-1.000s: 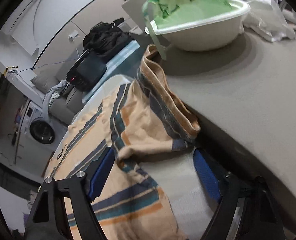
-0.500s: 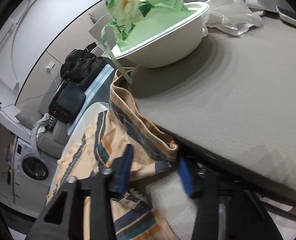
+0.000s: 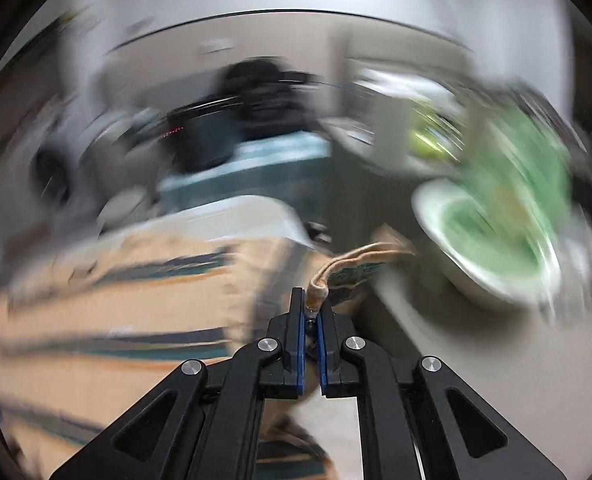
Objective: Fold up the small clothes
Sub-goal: 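Fold the gripped sleeve and side inward across the shirt body with the right gripper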
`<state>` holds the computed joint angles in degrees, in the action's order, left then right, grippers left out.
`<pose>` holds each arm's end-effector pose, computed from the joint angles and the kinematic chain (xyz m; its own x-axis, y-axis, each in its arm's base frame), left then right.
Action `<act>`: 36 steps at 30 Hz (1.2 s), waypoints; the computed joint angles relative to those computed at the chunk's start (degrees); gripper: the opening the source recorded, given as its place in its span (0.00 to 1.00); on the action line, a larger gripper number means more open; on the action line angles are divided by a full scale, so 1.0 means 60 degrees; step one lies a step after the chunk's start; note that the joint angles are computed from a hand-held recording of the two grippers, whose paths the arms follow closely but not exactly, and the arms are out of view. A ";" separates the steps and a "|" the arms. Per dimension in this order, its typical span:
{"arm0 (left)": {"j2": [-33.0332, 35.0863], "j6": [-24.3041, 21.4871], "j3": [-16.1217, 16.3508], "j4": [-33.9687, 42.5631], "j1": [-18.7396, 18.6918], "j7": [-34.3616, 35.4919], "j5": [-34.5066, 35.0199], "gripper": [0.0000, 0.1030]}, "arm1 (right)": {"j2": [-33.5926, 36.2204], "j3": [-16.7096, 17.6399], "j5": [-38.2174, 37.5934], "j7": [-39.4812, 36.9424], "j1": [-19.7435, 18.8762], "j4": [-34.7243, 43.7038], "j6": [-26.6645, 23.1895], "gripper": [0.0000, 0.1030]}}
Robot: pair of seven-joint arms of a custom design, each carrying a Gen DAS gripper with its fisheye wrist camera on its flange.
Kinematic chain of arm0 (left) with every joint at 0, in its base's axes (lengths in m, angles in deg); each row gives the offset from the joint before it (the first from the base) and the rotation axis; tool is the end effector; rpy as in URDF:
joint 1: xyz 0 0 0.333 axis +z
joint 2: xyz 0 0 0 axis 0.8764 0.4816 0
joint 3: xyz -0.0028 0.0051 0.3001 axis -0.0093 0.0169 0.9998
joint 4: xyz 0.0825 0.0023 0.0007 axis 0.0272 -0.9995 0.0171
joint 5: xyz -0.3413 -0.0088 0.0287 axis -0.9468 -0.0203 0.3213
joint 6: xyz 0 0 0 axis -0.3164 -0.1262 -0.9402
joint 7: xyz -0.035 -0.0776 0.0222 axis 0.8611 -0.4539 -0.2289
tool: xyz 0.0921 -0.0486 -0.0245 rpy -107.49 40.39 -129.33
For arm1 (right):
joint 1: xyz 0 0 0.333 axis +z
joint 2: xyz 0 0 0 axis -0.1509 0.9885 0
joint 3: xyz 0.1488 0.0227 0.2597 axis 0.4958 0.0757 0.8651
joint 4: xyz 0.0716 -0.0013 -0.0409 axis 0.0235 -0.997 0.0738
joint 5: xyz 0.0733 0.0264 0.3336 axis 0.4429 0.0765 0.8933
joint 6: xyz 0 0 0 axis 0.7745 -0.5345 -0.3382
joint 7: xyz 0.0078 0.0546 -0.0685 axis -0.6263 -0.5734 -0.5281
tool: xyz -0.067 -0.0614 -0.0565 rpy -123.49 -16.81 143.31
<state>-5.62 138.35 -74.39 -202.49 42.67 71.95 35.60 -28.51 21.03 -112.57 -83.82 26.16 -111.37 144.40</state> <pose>0.4469 -0.2098 0.4792 -0.5006 -0.8402 0.2086 -0.6805 0.2329 -0.6948 0.4023 0.3436 0.5167 -0.5719 -0.8199 0.0271 -0.5271 0.3420 -0.7779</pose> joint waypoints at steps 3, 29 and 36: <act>-0.0036 0.0106 0.0000 -0.0035 -0.0026 0.0068 -0.0072 0.99 | 0.0680 -0.0011 -0.0523 -0.2374 0.0035 0.0933 0.1484 0.05; 0.0043 0.0501 0.0061 -0.0110 -0.0109 0.0039 -0.0031 0.99 | -0.0023 -0.0706 0.2070 -0.1493 -0.1225 -0.1058 0.4646 0.57; 0.0152 0.0312 0.0093 0.0023 0.0103 -0.0107 -0.0126 0.99 | 0.1557 -0.1086 0.3281 -0.2904 -0.1665 0.0282 0.5271 0.27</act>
<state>-4.70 140.23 -73.83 -202.35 43.29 71.31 34.84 -19.17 14.52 -92.88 -101.24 16.17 -109.68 176.03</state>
